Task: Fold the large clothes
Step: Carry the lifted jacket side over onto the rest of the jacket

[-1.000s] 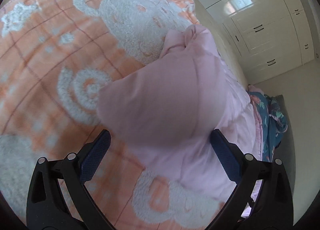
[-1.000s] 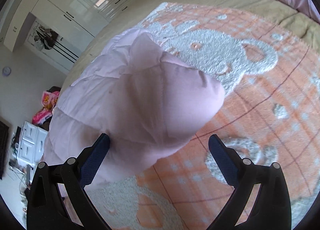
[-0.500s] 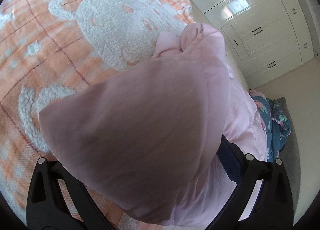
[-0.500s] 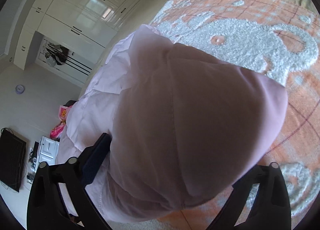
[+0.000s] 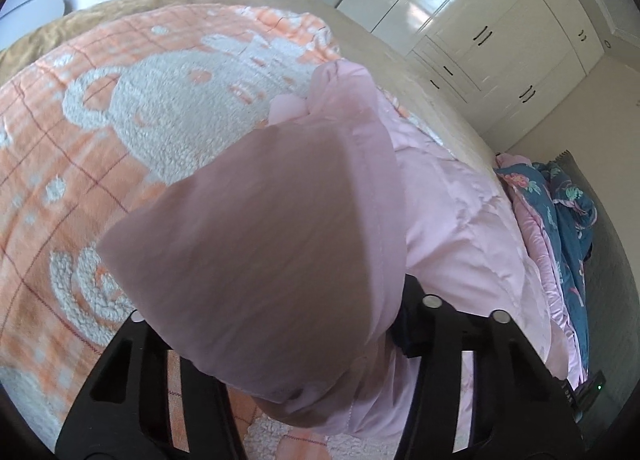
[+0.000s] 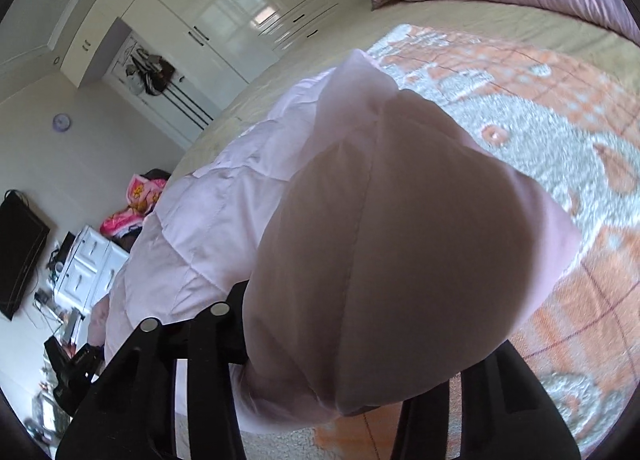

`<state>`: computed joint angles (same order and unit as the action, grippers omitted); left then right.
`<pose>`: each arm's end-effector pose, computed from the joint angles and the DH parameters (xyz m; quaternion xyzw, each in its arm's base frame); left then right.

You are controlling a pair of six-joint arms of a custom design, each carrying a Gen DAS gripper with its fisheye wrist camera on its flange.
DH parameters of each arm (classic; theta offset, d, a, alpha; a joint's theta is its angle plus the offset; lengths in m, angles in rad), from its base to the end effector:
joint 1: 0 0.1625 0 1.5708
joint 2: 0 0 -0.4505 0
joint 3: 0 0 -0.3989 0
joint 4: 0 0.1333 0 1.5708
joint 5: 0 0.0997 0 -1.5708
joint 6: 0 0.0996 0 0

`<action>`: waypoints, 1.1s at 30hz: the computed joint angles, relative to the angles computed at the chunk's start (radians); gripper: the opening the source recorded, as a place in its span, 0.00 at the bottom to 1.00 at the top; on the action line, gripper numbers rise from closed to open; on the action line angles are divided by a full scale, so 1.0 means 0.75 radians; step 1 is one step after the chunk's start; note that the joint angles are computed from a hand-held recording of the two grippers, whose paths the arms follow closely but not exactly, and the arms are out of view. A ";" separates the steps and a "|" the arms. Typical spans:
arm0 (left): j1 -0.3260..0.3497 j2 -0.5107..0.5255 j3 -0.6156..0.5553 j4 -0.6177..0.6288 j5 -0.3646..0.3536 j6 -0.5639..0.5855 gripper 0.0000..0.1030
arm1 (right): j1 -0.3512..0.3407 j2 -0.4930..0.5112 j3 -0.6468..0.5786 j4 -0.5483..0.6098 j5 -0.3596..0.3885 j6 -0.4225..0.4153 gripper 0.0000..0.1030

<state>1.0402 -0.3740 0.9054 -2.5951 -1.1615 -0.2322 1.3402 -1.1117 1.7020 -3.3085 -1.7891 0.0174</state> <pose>-0.3034 -0.8589 0.0916 0.0921 0.9464 -0.2951 0.0940 -0.0422 -0.6687 0.3953 -0.1619 -0.8212 0.5267 0.1484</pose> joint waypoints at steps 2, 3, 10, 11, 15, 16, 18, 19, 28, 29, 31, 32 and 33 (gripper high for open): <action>-0.008 0.001 -0.006 -0.008 0.009 0.022 0.36 | 0.020 -0.004 0.001 0.001 -0.025 -0.054 0.34; -0.014 -0.002 -0.003 -0.016 0.016 0.040 0.35 | 0.029 -0.003 -0.001 0.003 -0.040 -0.071 0.34; -0.060 -0.032 0.023 -0.074 0.048 0.162 0.30 | 0.123 -0.006 -0.029 -0.017 -0.143 -0.272 0.29; -0.071 -0.045 0.035 -0.081 0.053 0.185 0.29 | 0.138 -0.008 -0.032 -0.019 -0.158 -0.303 0.28; -0.098 -0.094 0.092 -0.109 0.063 0.224 0.29 | 0.191 -0.035 -0.012 -0.025 -0.197 -0.410 0.28; -0.107 -0.111 0.113 -0.115 0.074 0.235 0.29 | 0.199 -0.040 -0.007 -0.025 -0.203 -0.434 0.28; -0.117 -0.137 0.145 -0.124 0.078 0.237 0.29 | 0.219 -0.053 0.006 -0.022 -0.215 -0.463 0.28; -0.120 -0.147 0.160 -0.127 0.081 0.241 0.29 | 0.228 -0.058 0.007 -0.015 -0.224 -0.470 0.28; -0.142 -0.274 0.339 -0.112 0.103 0.197 0.29 | 0.258 -0.148 0.154 -0.039 -0.257 -0.441 0.28; -0.144 -0.290 0.362 -0.113 0.103 0.193 0.29 | 0.261 -0.162 0.174 -0.041 -0.259 -0.438 0.28; -0.150 -0.320 0.406 -0.117 0.106 0.184 0.29 | 0.272 -0.182 0.209 -0.050 -0.267 -0.430 0.27; -0.153 -0.334 0.427 -0.121 0.109 0.181 0.29 | 0.275 -0.188 0.219 -0.050 -0.271 -0.426 0.27; -0.157 -0.347 0.446 -0.124 0.111 0.179 0.29 | 0.278 -0.200 0.236 -0.051 -0.273 -0.420 0.28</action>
<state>0.9228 -0.6340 1.2398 -2.6883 -1.0781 -0.0981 1.5490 -1.2615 1.8793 -3.3471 -1.9940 -0.2978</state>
